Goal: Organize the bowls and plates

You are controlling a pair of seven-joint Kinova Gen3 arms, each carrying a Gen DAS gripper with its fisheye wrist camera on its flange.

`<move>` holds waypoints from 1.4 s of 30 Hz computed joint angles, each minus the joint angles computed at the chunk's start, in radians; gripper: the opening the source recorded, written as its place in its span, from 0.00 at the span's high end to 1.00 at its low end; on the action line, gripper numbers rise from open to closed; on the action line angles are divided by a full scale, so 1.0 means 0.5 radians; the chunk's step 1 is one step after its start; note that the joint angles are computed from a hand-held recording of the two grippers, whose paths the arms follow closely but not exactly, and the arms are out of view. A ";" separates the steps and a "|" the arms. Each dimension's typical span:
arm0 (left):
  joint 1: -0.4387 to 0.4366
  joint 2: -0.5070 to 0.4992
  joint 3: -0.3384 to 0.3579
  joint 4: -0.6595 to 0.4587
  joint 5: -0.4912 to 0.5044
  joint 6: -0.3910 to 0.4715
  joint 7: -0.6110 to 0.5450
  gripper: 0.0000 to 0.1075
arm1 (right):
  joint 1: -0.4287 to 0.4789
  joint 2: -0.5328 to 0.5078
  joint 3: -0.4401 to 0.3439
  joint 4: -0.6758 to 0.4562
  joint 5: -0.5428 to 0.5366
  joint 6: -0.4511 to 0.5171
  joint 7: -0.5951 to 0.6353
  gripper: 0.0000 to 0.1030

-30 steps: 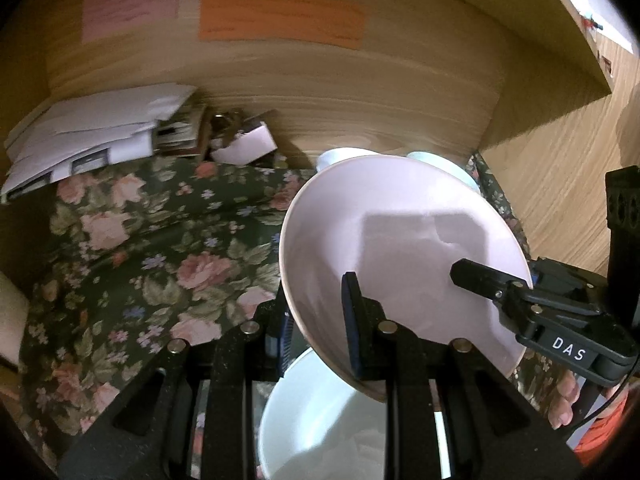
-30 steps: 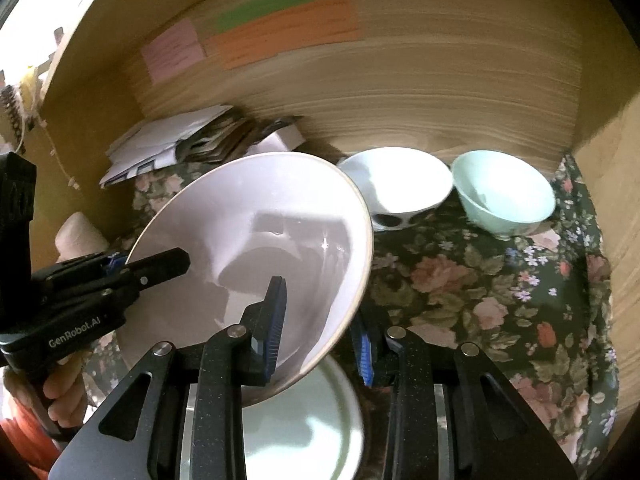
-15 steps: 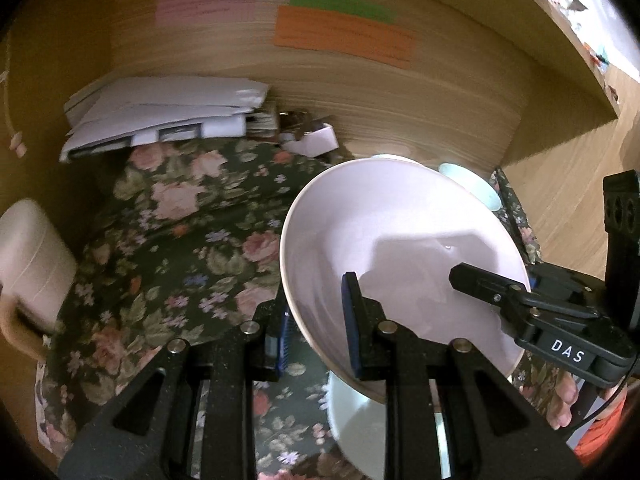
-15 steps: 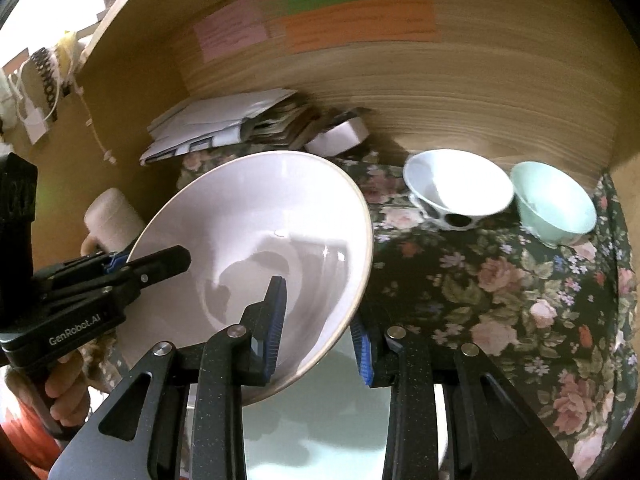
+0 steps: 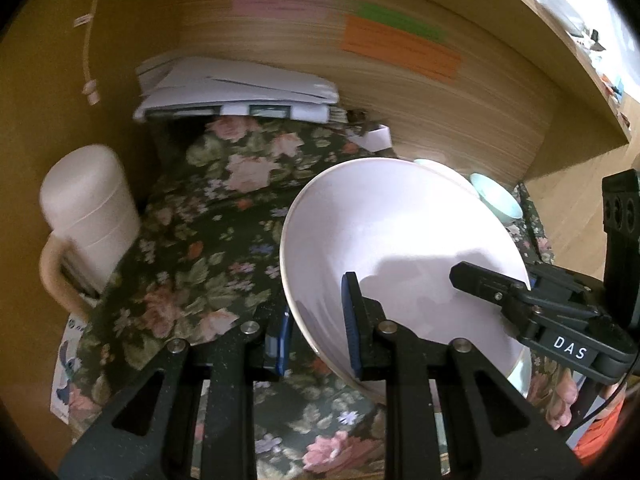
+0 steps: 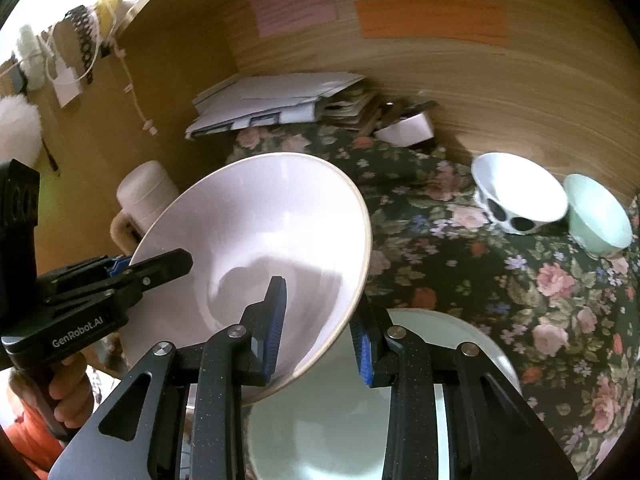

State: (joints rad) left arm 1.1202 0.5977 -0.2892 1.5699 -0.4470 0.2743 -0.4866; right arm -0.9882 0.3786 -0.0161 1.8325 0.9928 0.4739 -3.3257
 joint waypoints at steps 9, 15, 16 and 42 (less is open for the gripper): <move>0.094 -0.062 -0.151 0.181 -0.025 -0.058 0.133 0.79 | 0.012 0.106 -0.004 -0.119 -0.184 -0.083 0.254 0.73; 0.093 -0.066 -0.172 0.255 -0.012 -0.084 0.170 0.79 | 0.002 0.181 0.031 -0.201 -0.402 -0.125 0.487 0.73; 0.089 -0.066 -0.170 0.264 -0.008 -0.087 0.170 0.79 | -0.001 0.189 0.038 -0.211 -0.439 -0.130 0.524 0.73; -0.197 0.031 0.068 0.255 0.229 -0.082 -0.114 0.79 | 0.109 0.453 0.048 -0.463 -1.300 -0.092 1.436 0.73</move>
